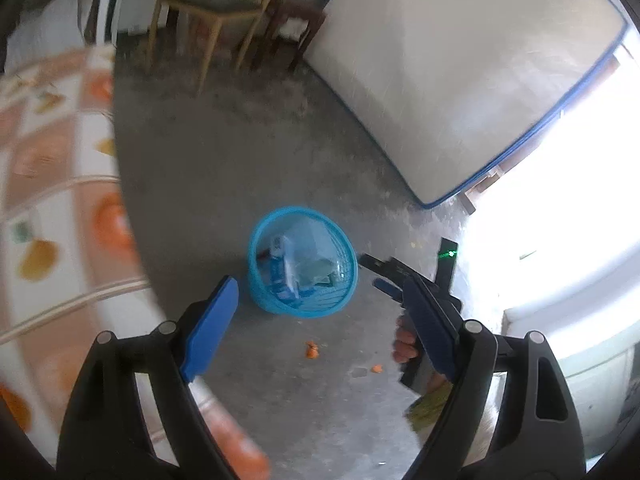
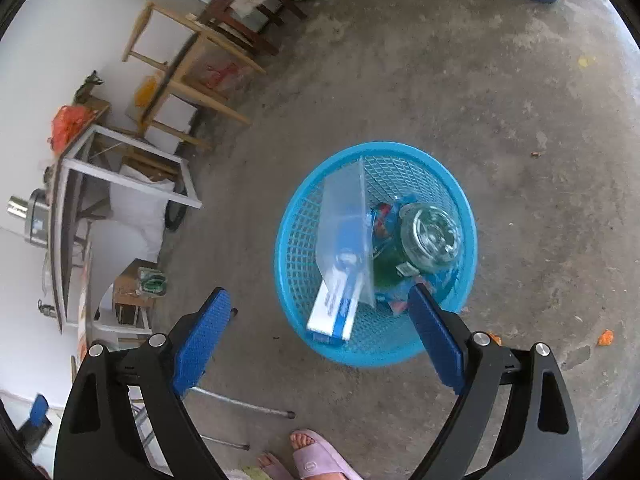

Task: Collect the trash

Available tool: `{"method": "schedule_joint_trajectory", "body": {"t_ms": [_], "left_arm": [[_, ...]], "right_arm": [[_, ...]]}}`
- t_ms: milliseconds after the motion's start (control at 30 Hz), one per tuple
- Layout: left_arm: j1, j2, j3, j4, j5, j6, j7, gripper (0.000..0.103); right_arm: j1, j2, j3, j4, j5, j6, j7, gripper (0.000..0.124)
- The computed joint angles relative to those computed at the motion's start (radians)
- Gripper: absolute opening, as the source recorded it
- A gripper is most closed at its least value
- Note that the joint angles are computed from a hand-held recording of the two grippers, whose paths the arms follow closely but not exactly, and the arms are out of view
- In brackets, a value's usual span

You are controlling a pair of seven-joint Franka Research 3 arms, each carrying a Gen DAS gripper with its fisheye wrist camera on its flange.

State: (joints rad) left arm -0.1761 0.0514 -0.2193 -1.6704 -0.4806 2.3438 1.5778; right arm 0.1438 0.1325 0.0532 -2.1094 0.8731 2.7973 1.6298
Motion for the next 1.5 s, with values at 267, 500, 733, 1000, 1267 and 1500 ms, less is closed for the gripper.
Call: {"method": "schedule_joint_trajectory", "body": {"t_ms": [267, 500, 733, 1000, 1267, 1500], "left_arm": [[0.012, -0.382, 0.13, -0.374, -0.038, 0.053, 0.155, 0.084], [0.018, -0.616, 0.24, -0.582, 0.041, 0.045, 0.107, 0.085], [0.021, -0.721, 0.275, -0.689, 0.129, 0.122, 0.055, 0.086], [0.123, -0.874, 0.269, -0.826, 0.349, 0.163, -0.074, 0.089], [0.193, -0.899, 0.369, -0.866, 0.391, 0.104, -0.143, 0.089], [0.259, -0.83, 0.368, -0.86, 0.426, 0.079, -0.168, 0.09]], "right_arm": [[0.064, -0.305, -0.01, -0.224, -0.098, 0.045, -0.002, 0.088], [0.154, -0.414, 0.007, -0.197, -0.213, 0.007, 0.007, 0.088], [0.219, -0.305, 0.087, 0.055, -0.415, -0.05, 0.034, 0.089], [0.347, -0.039, 0.159, 0.486, -0.838, -0.265, 0.203, 0.094], [0.563, 0.131, 0.095, 0.781, -1.188, -0.422, 0.376, 0.096], [0.673, 0.248, 0.044, 1.0, -1.295, -0.575, 0.394, 0.096]]}}
